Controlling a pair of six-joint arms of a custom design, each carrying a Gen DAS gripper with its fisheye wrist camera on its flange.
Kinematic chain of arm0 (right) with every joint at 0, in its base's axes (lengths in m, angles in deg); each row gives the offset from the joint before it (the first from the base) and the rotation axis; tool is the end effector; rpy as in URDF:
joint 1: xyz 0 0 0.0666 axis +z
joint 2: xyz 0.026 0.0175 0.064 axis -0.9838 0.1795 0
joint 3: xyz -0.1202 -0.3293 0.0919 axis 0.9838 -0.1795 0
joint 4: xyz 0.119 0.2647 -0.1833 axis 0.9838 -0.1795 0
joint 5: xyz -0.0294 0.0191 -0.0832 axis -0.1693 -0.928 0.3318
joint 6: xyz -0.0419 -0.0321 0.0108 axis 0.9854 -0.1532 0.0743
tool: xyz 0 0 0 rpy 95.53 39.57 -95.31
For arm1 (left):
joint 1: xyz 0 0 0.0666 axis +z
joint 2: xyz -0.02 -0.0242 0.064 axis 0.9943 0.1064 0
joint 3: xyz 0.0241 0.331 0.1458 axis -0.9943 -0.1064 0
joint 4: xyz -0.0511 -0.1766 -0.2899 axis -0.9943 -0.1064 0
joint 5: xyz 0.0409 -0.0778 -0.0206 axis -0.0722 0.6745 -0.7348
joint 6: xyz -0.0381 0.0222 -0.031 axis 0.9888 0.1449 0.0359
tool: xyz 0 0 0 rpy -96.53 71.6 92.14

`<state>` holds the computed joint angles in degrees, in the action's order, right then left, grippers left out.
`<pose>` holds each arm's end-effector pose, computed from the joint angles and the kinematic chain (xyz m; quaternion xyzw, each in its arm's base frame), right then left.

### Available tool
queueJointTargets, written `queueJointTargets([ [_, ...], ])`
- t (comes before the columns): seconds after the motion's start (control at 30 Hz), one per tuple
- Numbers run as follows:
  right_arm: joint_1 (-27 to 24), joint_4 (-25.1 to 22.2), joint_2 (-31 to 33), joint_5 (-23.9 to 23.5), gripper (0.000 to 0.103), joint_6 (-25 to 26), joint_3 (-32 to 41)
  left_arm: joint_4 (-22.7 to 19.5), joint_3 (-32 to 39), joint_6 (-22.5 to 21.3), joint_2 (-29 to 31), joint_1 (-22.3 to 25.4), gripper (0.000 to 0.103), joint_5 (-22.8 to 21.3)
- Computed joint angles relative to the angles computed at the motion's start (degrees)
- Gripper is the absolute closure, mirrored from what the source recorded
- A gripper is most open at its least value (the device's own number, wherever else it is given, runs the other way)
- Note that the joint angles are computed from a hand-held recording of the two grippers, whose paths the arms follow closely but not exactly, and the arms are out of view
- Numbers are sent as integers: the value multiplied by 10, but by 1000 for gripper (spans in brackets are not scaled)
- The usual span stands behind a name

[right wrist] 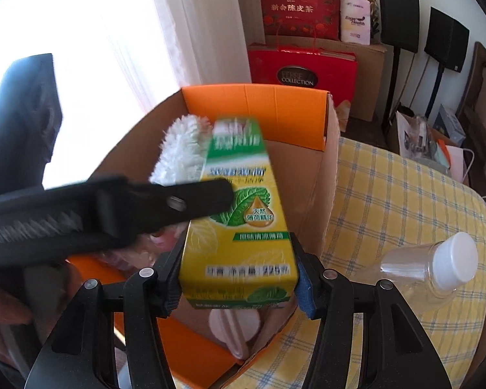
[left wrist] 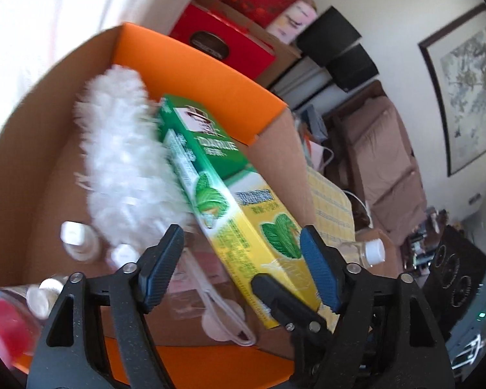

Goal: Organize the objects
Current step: 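Lower the DARLIE toothpaste box into the orange box and open the right gripper, then withdraw the right gripper from the box toward the clear cleaner bottle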

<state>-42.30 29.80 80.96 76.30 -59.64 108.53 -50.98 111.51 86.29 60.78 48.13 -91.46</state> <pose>0.3625 0.2833 0.3681 -0.3227 0.8859 0.1769 0.2824 0.3274 -0.2330 0.3602 -0.2225 0.8890 -0.2765 0.2895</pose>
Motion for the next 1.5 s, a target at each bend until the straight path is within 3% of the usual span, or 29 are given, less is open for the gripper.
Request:
queueJointTargets([
  [0.33,25,24,19,79,43,29,0,-42,-7,-10,-48,-18,23,-72],
  [0.43,22,29,17,66,36,21,-3,-56,0,-12,-58,-26,20,-96],
  [0.6,21,33,-9,58,32,18,-17,-55,1,-19,-69,-27,17,-91],
  [1.0,-16,4,-102,9,32,27,-59,-38,23,-29,-46,-50,12,-69],
  [1.5,-114,-33,-181,-12,32,47,-93,-77,104,-52,22,-101,12,-71],
])
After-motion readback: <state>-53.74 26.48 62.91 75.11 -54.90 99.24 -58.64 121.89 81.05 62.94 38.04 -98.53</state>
